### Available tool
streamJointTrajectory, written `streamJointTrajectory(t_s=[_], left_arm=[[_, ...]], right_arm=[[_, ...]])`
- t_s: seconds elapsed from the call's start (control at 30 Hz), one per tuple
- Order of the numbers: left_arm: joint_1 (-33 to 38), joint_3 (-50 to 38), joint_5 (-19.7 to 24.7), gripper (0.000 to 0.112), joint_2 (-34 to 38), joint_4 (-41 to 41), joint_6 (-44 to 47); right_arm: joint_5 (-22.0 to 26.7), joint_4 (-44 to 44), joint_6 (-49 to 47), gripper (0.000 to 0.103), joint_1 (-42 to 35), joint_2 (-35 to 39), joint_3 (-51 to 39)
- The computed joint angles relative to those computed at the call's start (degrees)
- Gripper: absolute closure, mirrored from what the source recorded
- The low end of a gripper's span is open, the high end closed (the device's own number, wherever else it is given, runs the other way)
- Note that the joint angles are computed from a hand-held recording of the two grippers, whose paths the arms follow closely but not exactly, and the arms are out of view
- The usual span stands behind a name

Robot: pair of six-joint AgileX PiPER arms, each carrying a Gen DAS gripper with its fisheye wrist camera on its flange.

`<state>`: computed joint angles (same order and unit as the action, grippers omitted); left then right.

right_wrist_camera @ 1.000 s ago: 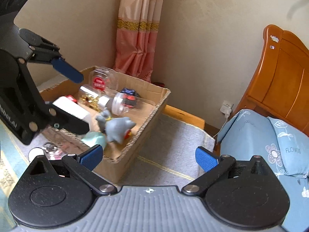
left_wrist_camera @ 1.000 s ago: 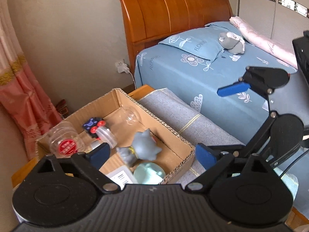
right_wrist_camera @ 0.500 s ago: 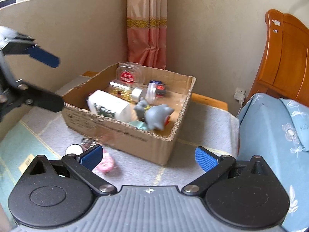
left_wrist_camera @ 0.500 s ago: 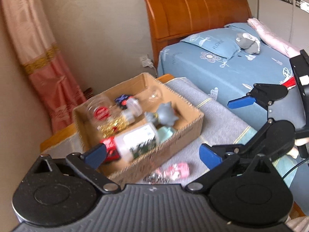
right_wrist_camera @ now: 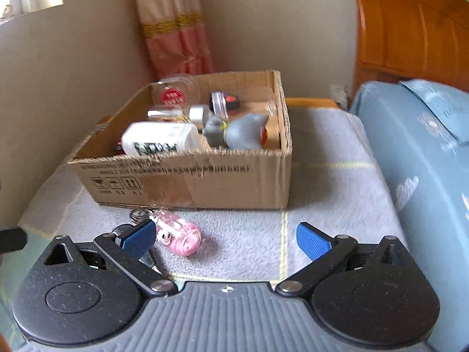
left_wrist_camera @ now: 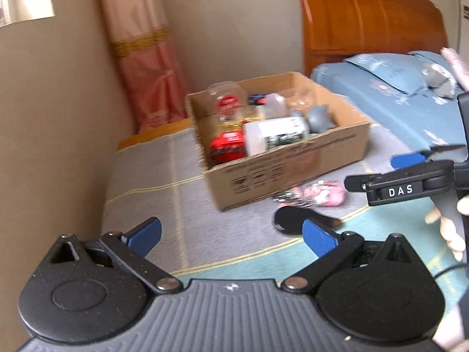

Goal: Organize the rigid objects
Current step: 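Grasp the black oval case with the left tool while the right tool approaches the pink keychain bottle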

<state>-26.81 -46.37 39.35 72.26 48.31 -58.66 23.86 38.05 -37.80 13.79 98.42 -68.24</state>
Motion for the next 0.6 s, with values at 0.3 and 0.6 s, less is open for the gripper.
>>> streamJointTrajectory(t_s=[0.3,0.6], left_arm=[[-2.6,8.3,0.8,0.01,-0.8,13.6,-20.1],[1.0,10.2,-4.8,0.01,-1.8,11.3,-20.6]], right_arm=[[-6.7,-19.8,23.3,0.0,8.1,4.6,-2.2],[-7.1,-38.4,42.1,0.0,10.1,8.4,-5.6]])
